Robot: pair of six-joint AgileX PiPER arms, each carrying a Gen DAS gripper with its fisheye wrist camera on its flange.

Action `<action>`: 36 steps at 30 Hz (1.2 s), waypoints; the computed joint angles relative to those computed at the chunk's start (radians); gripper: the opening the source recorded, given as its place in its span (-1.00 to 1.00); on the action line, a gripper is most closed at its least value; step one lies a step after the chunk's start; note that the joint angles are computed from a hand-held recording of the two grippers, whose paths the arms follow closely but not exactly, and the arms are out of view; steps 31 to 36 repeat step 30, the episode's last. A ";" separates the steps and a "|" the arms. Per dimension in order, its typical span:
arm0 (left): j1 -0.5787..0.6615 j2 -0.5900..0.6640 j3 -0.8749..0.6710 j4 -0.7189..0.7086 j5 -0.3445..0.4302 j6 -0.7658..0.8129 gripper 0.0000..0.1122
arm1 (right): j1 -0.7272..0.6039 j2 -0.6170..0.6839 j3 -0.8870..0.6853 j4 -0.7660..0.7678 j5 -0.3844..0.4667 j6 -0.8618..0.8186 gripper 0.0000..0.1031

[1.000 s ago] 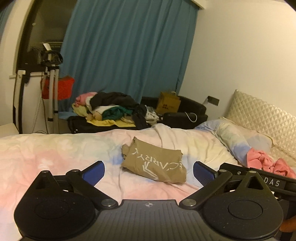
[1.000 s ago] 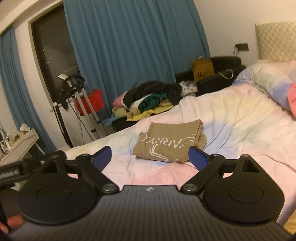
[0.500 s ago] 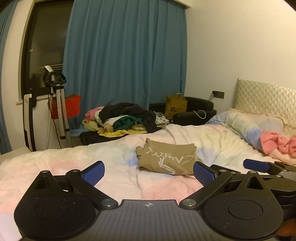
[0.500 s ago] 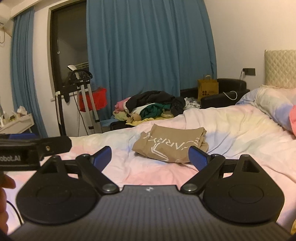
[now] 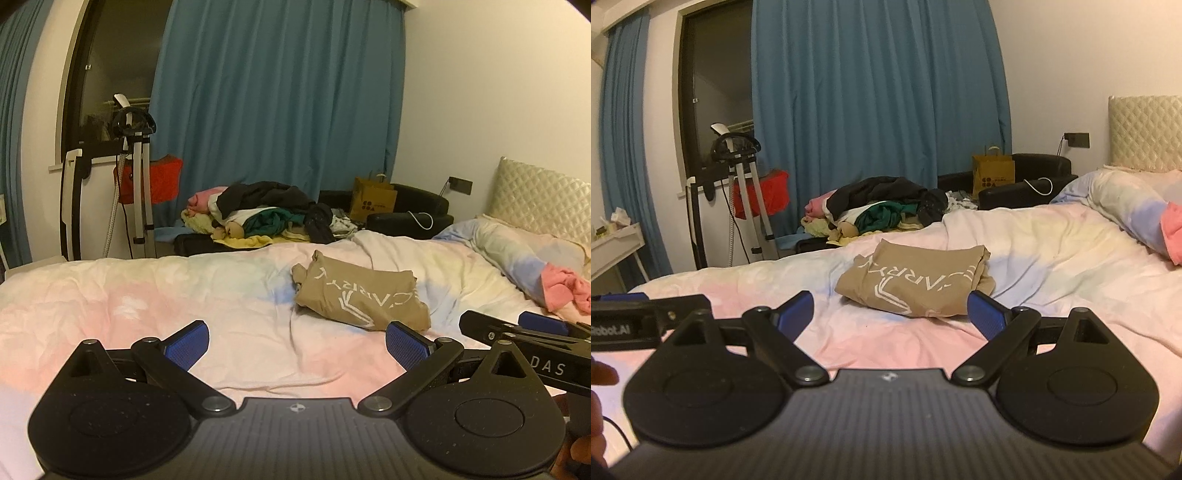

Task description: Fold clothes

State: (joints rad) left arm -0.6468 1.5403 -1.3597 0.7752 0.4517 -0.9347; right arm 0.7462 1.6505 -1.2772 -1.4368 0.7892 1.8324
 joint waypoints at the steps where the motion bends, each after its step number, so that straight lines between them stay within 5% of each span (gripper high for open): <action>1: 0.003 0.001 0.000 -0.010 -0.004 0.005 0.83 | 0.000 0.001 -0.001 0.002 -0.002 -0.002 0.78; 36: -0.022 -0.008 0.000 0.030 0.032 -0.016 0.83 | 0.008 0.002 -0.008 0.036 0.012 -0.030 0.78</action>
